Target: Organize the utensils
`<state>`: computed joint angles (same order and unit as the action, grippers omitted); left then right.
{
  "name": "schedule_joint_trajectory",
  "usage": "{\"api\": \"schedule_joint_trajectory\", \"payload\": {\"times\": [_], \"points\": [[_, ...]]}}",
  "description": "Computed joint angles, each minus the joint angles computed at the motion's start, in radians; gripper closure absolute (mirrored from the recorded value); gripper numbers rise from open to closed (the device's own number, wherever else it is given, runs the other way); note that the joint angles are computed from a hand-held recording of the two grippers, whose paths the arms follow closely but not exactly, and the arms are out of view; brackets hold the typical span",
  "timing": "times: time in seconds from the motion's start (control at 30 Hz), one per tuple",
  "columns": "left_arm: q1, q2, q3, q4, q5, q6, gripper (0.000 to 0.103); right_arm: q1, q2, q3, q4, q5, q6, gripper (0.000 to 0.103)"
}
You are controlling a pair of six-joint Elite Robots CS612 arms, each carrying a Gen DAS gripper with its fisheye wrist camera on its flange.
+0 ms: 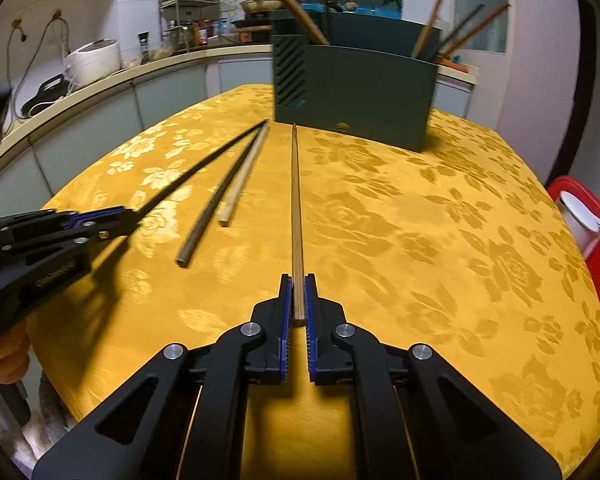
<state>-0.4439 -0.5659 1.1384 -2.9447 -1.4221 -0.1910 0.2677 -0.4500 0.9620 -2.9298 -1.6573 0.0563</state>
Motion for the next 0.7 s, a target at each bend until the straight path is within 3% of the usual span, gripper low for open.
{"api": "schedule_joint_trajectory", "payload": {"times": [0.23,0.47,0.7], "points": [[0.000,-0.010,0.024,-0.017,-0.004,0.010,0.096,-0.006,-0.026,0.059,-0.037,-0.012,0.022,0.096],[0.000,-0.010,0.027,-0.027,-0.009,-0.004,0.095,-0.020,-0.026,0.082,-0.105,0.054,0.071,0.095],[0.003,-0.007,0.023,-0.036,-0.030,-0.012,0.089,-0.021,-0.021,0.081,-0.129,0.068,0.074,0.091]]}}
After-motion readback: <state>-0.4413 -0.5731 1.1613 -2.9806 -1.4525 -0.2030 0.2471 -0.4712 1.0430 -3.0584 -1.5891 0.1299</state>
